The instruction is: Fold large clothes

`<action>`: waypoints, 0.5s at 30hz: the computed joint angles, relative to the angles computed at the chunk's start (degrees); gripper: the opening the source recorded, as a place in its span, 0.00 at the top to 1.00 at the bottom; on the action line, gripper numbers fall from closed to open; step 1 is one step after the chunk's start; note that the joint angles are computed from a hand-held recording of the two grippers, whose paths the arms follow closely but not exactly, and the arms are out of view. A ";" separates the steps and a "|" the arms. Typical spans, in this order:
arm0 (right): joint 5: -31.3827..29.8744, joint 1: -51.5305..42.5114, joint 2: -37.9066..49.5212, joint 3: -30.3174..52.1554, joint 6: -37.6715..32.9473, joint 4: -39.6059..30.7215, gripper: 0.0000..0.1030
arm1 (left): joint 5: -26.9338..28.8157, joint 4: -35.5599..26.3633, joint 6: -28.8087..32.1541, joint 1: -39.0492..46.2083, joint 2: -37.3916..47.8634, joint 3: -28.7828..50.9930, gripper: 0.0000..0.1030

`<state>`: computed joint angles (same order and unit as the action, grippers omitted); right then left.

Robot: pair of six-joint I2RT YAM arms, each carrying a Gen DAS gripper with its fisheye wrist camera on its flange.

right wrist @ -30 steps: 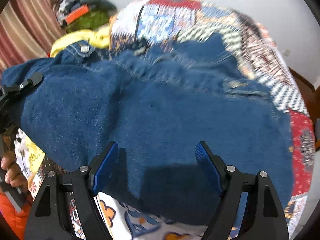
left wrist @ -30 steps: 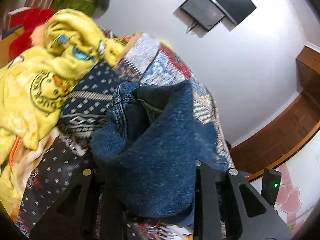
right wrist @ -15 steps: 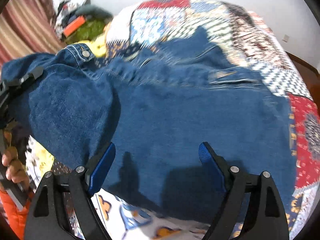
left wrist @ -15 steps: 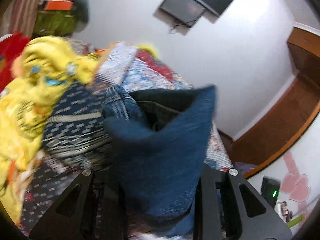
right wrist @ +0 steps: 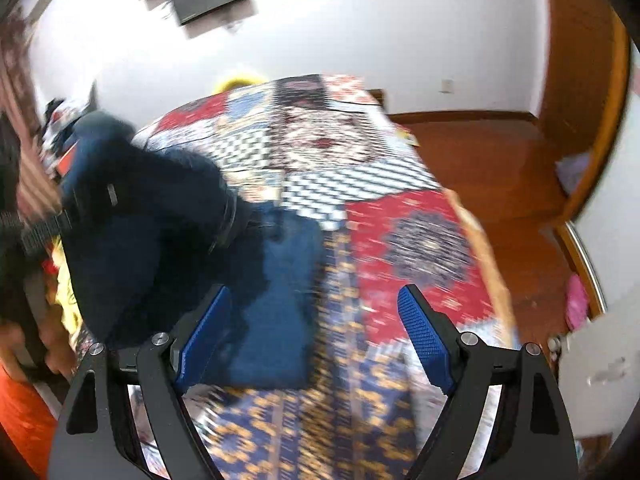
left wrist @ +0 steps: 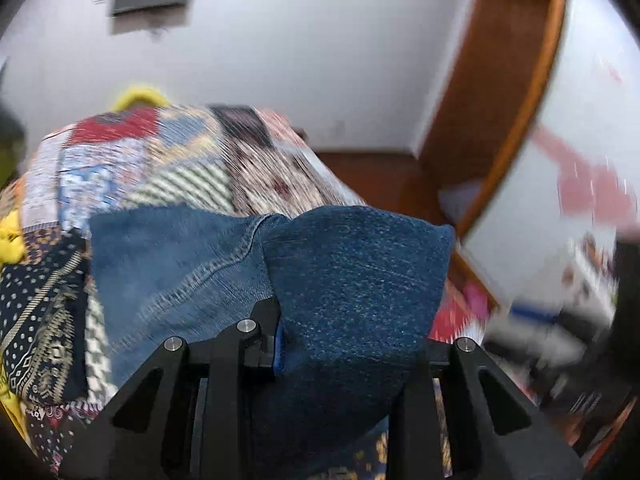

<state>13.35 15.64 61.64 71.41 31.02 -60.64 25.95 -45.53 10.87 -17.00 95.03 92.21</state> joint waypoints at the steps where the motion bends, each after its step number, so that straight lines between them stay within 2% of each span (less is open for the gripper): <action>1: -0.55 -1.67 -1.81 -1.05 -0.04 -1.12 0.19 | -0.47 0.30 1.44 -0.84 -1.20 -2.45 0.76; 3: -2.05 -4.52 -3.75 -2.30 -0.67 -2.31 0.19 | -1.91 1.62 4.70 -3.07 -4.54 -8.56 0.76; 8: -5.53 -8.31 -7.76 -6.84 0.05 -3.57 0.19 | -3.11 1.38 10.65 -6.56 -8.32 -17.18 0.76; 13: -9.40 -10.47 -10.72 -8.27 0.66 -4.52 0.19 | -7.26 2.67 13.25 -9.01 -8.37 -21.09 0.73; 15: -10.12 -10.23 -11.26 -8.07 1.12 -4.70 0.19 | -8.06 1.08 12.94 -9.32 -9.07 -20.41 0.67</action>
